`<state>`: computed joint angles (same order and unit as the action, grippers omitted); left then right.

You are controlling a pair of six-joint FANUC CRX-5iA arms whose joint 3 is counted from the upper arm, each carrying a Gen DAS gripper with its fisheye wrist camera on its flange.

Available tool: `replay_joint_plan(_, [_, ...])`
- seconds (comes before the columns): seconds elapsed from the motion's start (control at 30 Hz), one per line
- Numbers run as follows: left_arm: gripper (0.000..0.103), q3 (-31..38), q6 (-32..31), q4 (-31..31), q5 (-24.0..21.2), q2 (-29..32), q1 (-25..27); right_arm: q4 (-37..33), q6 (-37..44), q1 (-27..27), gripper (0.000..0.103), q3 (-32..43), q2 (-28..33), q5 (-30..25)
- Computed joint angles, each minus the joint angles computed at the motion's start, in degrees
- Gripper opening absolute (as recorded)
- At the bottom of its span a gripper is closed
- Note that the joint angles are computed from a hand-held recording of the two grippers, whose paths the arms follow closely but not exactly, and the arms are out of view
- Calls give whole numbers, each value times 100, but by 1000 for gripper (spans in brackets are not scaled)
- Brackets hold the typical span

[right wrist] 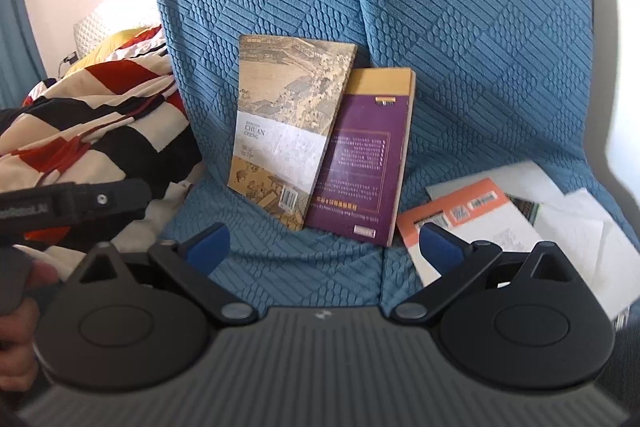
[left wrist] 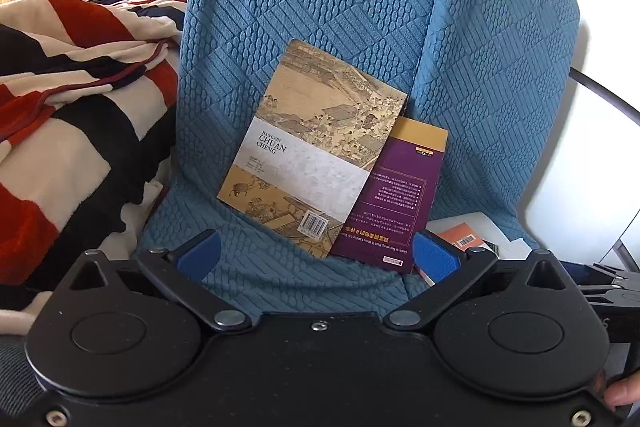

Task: Organize objects
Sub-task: 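Move the right gripper toward the tan illustrated book's spine, then close the right gripper on the tan book's spine edge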

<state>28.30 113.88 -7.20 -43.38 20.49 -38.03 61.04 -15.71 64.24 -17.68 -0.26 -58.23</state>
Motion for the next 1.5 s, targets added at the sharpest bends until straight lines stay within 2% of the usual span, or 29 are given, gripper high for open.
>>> replay_joint_plan(0.07, [102,128,-12,101,-92,135,54,77,26,-98,103,-41,19,102])
replay_joint_plan(0.17, [103,125,-67,92,109,216,87,98,22,-291,103,-65,56,325])
replay_joint_plan(0.37, [103,717,96,-124,-271,652,100,19,165,-599,103,-2,164,706])
replay_joint_plan(0.53, [103,827,-150,266,-94,868,258,75,299,-852,103,82,310,1019])
replay_joint_plan(0.73, [103,1554,-288,301,-417,1413,354,-118,650,-1145,99,278,527,1428])
replay_joint_plan(0.9, [102,2099,-327,569,-688,1860,502,-282,834,-1435,92,438,729,2024])
replay_joint_plan(0.93, [102,2178,-410,693,-732,1943,542,-344,899,-1478,89,492,784,2088])
replay_joint_plan(0.97, [102,2293,-479,820,-813,2044,581,-461,1036,-1510,81,590,862,2096])
replay_joint_plan(1.0, [100,2385,-513,933,-880,2132,616,-600,1214,-1541,76,712,955,2080])
replay_joint_plan(1.07, [98,2511,-556,1173,-963,2288,689,-858,1441,-1625,74,878,1091,2161])
replay_joint_plan(1.17, [93,2941,-325,1373,-1375,2614,774,-1073,1392,-1787,72,1007,1243,2374])
replay_joint_plan(1.27, [87,2912,-172,1614,-1405,2701,862,-1378,1718,-1905,72,1211,1452,2563])
replay_joint_plan(1.4, [78,2962,-55,1695,-1494,2793,905,-1800,2010,-2014,65,1533,1777,2694])
replay_joint_plan(1.5, [71,2991,12,1799,-1581,2853,928,-1773,2018,-2061,63,1551,1874,2982])
